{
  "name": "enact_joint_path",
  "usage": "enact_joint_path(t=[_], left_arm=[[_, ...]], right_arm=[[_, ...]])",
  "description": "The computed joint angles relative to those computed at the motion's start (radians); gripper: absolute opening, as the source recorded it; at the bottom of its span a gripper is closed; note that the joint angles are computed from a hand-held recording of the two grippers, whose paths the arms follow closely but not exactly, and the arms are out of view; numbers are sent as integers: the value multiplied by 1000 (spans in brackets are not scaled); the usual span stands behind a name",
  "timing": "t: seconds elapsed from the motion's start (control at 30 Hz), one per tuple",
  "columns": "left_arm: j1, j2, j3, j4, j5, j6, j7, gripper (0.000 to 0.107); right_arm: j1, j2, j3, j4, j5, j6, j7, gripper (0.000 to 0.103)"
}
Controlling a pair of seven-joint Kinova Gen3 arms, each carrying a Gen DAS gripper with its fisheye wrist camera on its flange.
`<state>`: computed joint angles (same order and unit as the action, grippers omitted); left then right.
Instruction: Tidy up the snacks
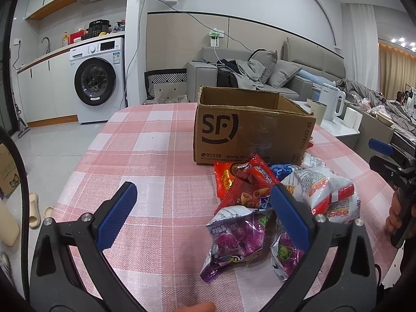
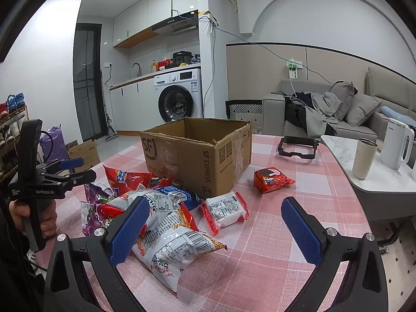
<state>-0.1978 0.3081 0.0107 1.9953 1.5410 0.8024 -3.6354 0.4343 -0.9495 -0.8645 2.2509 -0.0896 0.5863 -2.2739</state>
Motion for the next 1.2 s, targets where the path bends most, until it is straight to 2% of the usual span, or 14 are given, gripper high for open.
enact_joint_path(t=[0.6,1.2], left_arm=[[4,-13,-8,13,24,-16,-14,102],[9,-9,1,-3,-10,-29,25,102]], right_arm=[[22,-3,-7,-10,-4,28,-3,103],[40,5,-17,-24,-1,43,-5,103]])
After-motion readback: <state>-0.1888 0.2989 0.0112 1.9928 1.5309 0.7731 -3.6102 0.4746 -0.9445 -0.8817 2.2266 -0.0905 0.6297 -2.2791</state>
